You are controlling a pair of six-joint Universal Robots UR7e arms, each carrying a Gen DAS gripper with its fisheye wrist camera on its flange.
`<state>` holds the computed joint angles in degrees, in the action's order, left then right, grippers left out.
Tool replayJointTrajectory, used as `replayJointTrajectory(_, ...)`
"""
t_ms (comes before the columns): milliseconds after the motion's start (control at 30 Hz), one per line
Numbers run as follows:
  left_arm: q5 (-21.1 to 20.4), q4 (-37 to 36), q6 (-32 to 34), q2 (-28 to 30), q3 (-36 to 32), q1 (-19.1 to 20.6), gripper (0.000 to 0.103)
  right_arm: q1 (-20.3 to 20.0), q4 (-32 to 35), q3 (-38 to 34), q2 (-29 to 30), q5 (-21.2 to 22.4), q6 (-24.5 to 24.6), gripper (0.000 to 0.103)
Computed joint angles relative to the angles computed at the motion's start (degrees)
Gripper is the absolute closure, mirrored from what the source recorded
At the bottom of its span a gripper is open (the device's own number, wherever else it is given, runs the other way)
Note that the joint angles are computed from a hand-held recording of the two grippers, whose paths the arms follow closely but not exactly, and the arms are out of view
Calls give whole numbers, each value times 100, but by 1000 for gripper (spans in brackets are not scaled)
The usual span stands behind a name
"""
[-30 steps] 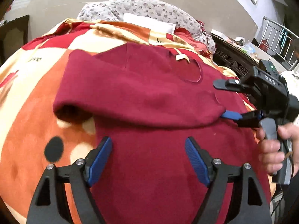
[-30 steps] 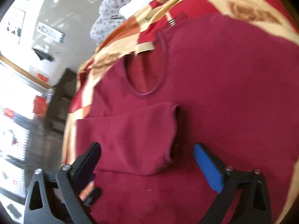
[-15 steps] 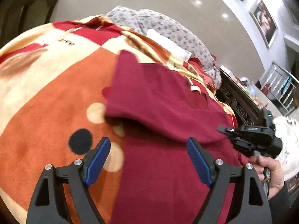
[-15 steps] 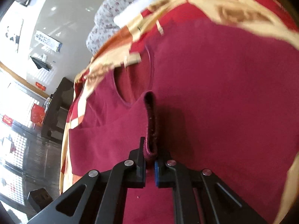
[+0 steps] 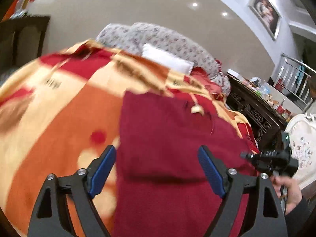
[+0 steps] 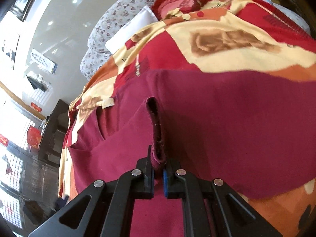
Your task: Fold small clothes
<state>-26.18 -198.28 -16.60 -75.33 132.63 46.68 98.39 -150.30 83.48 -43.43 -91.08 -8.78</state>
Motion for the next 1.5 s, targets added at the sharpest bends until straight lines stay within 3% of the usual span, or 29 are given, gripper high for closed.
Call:
replayJointTrajectory(100,-703,617,151,81,-633,447,17,-41,-58,27,47,-55,98,96)
replayJointTrajectory(133,-760,1009,18,116,-808,565,17,-67,-93,52,52,-33,109,96)
replayJointTrajectory(233,-388,2007,-559,324,-1214,879,17,-135,-274,159,15,101,163,95)
replayJointTrajectory(333,-262,2368,-1009,363,-1220,1113,17,-152,-401,299,-108,33,190,92)
replayJointTrajectory(400,-673,2121,-1112,282,-1100,1293,17,-35,-864,528,-246,-359,41,89)
replayJointTrajectory(433,-690,1807,-971,288,-1049,1273,17,113,-1392,688,-312,-821,-295,88)
replayJointTrajectory(500,-617,1826,-928,337,-1080,1267,17,298,-1886,820,-347,-1025,-829,83)
replayJointTrajectory(567,-492,2011,-939,414,-1142,1264,17,366,-1683,730,-328,-699,-1184,72)
replayJointTrajectory(667,-281,2230,-980,479,-1185,1208,16,497,-1238,360,-81,-545,-1531,58)
replayJointTrajectory(733,-243,2293,-998,483,-1188,1198,15,536,-854,-23,201,-722,-1490,50)
replayJointTrajectory(833,-281,2236,-957,504,-1211,1220,14,541,-375,-498,592,-1449,-1272,46)
replayJointTrajectory(900,-285,2231,-939,520,-1223,1225,13,534,-442,-419,612,-1391,-1404,30)
replayJointTrajectory(933,-277,2208,-926,535,-1225,1222,13,551,-448,-375,596,-1342,-1555,9)
replayJointTrajectory(967,-274,2228,-941,534,-1232,1226,13,603,-214,-424,626,-1345,-1718,0)
replayJointTrajectory(1000,-270,2249,-942,529,-1232,1226,13,680,-50,-499,705,-1524,-1835,0)
replayJointTrajectory(1067,-239,2294,-952,532,-1238,1218,13,814,-369,-512,894,-2074,-2085,0)
replayJointTrajectory(1167,-245,2287,-951,542,-1245,1219,13,781,-949,-340,957,-2063,-2254,0)
replayJointTrajectory(1267,-249,2279,-949,539,-1242,1220,13,864,-1042,-366,1058,-2441,-2638,0)
replayJointTrajectory(1333,-253,2277,-953,546,-1245,1220,13,918,-986,-359,1025,-2537,-2653,0)
replayJointTrajectory(1433,-251,2277,-943,539,-1242,1220,13,851,-1149,-162,775,-2324,-2556,0)
replayJointTrajectory(1500,-276,2218,-929,545,-1231,1219,13,876,-1815,127,600,-2468,-2544,0)
